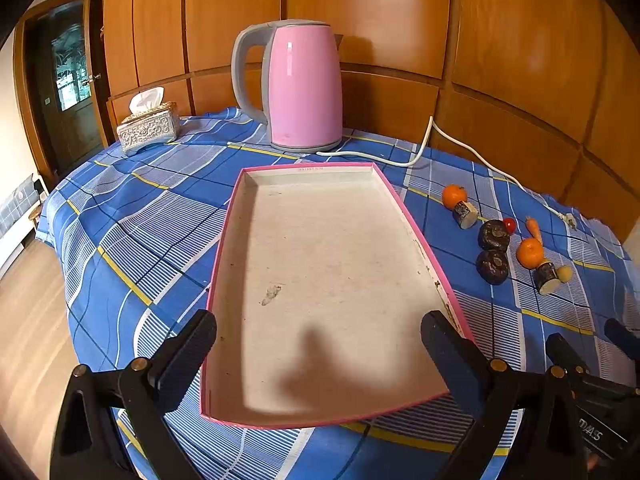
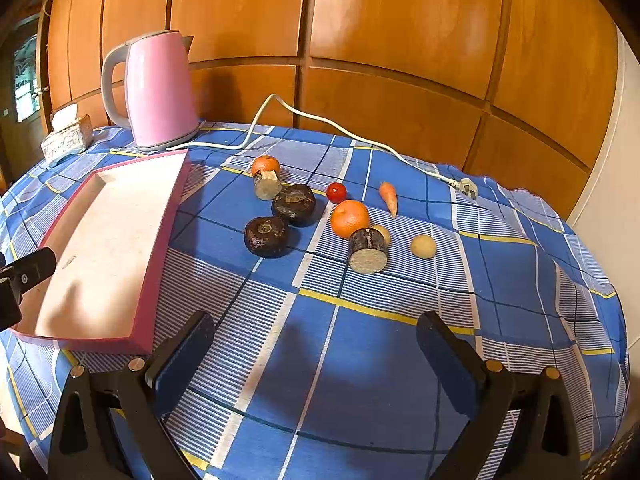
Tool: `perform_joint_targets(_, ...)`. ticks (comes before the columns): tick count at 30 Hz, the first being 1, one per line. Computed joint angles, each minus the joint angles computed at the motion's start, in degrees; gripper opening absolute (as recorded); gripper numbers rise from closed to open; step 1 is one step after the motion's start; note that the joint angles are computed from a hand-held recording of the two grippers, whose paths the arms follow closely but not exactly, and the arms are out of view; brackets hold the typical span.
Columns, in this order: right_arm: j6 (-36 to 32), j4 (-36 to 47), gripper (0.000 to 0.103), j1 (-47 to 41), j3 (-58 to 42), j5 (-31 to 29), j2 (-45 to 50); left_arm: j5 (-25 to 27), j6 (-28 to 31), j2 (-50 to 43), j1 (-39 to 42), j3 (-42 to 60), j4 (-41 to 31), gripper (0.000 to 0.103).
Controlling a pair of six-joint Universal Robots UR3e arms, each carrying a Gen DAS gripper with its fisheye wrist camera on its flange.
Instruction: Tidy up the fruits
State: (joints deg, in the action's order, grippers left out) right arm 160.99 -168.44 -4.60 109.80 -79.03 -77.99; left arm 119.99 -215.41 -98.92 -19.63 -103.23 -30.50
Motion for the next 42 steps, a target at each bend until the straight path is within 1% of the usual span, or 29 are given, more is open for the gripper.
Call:
perform_joint_targets(13, 0.02, -0.06, 0.103, -0.90, 0.13, 0.99, 0.11, -0.06, -0.09, -0.87, -0.47, 1.13, -0.89, 0.103)
perform_joint_targets(18, 0.42, -0.15, 0.103, -1.69, -0.07, 1.39, 0.56, -1.26, 0.45, -0.99, -0.01, 1.23, -0.85, 0.103)
perform_joint_targets(25, 3.57, 0.99, 0.103, -6.03, -2.48, 0.96, 2.81, -5.78, 2.52, -0.15, 1.50, -0.55, 2.44, 0.103)
perform_joint_targets(28, 5.11, 1.45, 0.103, -8.09, -4.01, -0.73, 4.32, -7.91, 3.58, -0.30, 1.95, -0.46, 3.24, 0.103)
perform_joint_targets(31, 6.29, 1.17, 0.103, -10.50, -5.24, -3.01, 6.15, -11.10, 5.01, -0.88, 2.67, 0.70, 2.42, 0.103)
perform_joint_targets(35, 7.68, 2.44, 0.103, -13.74, -6.95, -4.87, 8.66, -13.28, 7.30, -2.35, 2.62, 2.14, 3.20, 0.103)
perform_joint_targets(37, 8.19, 2.21, 0.103, -14.91, -7.30, -6.34, 9.97, -13.52, 9.04, -3.84, 2.31, 4.33, 2.26, 0.103)
perform_joint_targets(38, 8.36, 2.04, 0.103, -15.42, -7.44, -6.75, 10.57, -14.38, 9.84, -4.33, 2.52, 5.18, 1.80, 0.103)
perform_joint_targets(40, 8.74, 1.93, 0.103, -16.46, -7.56, -7.27, 11.50, -18.19, 11.46, -5.12, 3.79, 6.73, 1.47, 0.103)
perform_joint_targets(42, 9.10, 2.08, 0.103, -17.60, -7.81, -7.19, 12.72, -20.66, 12.63, -6.05, 4.77, 8.43, 1.35, 0.103)
